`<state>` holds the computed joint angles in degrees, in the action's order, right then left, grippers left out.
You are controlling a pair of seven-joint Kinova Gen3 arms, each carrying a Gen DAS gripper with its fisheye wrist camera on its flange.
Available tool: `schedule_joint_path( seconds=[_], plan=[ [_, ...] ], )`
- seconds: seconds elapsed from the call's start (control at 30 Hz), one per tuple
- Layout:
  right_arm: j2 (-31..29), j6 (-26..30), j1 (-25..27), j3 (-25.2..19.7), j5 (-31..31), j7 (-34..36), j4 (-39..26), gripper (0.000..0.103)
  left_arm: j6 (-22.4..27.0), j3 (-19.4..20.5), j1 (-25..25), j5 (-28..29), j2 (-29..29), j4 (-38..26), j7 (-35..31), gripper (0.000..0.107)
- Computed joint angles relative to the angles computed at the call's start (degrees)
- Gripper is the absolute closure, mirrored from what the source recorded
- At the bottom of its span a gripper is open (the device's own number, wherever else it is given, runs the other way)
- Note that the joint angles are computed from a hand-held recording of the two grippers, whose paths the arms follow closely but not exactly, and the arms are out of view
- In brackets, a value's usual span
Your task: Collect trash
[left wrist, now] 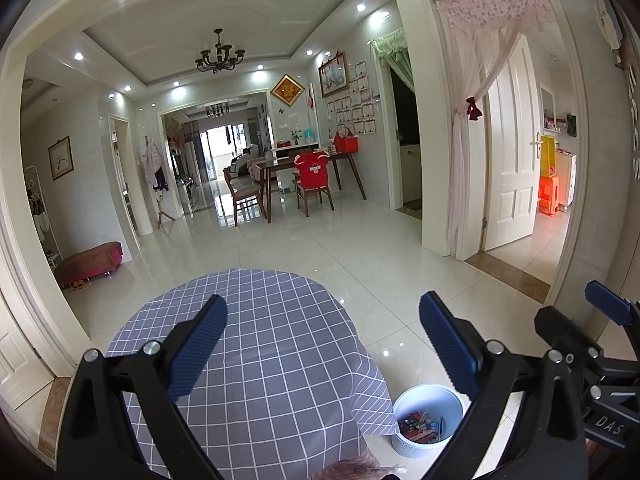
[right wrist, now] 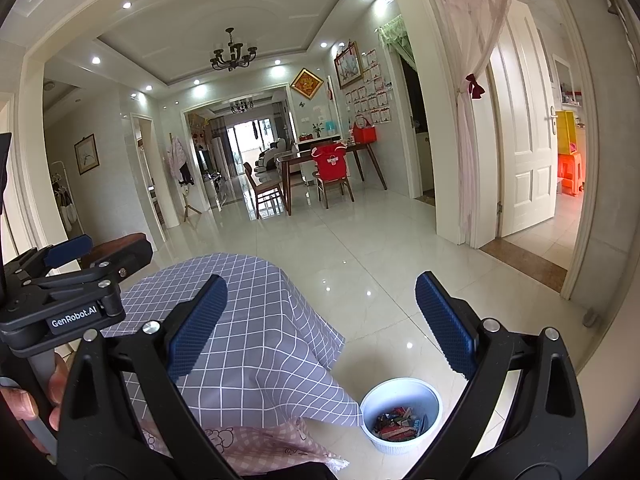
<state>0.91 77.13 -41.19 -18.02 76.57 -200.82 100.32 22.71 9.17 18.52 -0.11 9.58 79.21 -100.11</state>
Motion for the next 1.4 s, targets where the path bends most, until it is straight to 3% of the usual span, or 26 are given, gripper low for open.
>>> schedule_joint_path(
  seconds=[1.4],
  plan=[
    [0.3, 0.1, -0.2, 0.3, -0.3, 0.2, -0.7, 0.01, 0.0, -0.2, 0.5, -0.9, 0.0, 0.1, 0.8, 0.013]
  ],
)
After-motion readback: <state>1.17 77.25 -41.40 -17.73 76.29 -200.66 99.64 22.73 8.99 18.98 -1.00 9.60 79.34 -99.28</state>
